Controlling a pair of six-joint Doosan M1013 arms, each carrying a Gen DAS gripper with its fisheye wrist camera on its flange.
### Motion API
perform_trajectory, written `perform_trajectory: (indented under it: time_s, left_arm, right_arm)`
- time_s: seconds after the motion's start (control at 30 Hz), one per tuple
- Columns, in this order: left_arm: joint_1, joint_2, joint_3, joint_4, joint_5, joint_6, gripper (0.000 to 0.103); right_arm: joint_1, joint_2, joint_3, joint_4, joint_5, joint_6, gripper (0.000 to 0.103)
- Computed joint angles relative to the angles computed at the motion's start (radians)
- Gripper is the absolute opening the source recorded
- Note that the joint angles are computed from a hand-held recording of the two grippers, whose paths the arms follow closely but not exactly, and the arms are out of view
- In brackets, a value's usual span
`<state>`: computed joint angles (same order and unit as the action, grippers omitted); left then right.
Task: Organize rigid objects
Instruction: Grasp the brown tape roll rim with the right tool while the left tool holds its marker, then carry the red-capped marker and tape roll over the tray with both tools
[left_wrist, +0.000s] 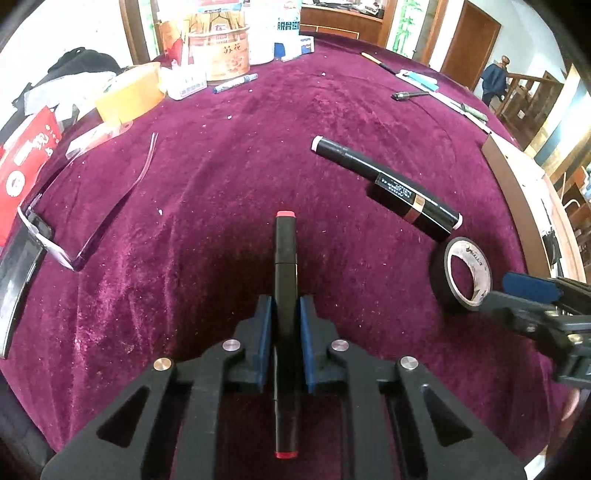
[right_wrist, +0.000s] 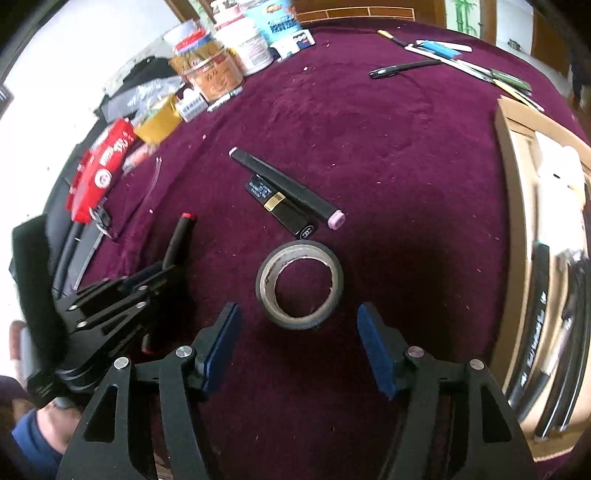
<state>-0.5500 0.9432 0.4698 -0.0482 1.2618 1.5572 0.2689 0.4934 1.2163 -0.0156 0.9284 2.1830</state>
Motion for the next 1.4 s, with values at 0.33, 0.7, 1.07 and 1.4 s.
perform_trajectory:
  time_s: [0.33, 0.7, 1.07, 1.4]
  left_arm:
    - [-0.008, -0.015, 0.033, 0.034, -0.032, 0.008, 0.014]
    - [-0.007, -0.018, 0.040, 0.031, -0.042, 0.025, 0.014]
    - [-0.009, -0.024, 0.053, 0.037, -0.060, 0.035, 0.013]
    - [-0.011, -0.050, 0.074, 0.007, -0.055, -0.001, 0.012]
  right_arm:
    - [0.012, 0.039, -0.054, -0.070, 0.069, -0.024, 0.053]
    - [0.024, 0.019, -0.041, -0.089, 0.054, 0.028, 0.053]
    - [0.030, -0.031, 0.015, -0.104, -0.012, 0.070, 0.053]
    - [0.021, -0.080, 0.076, -0.101, -0.065, 0.092, 0.053]
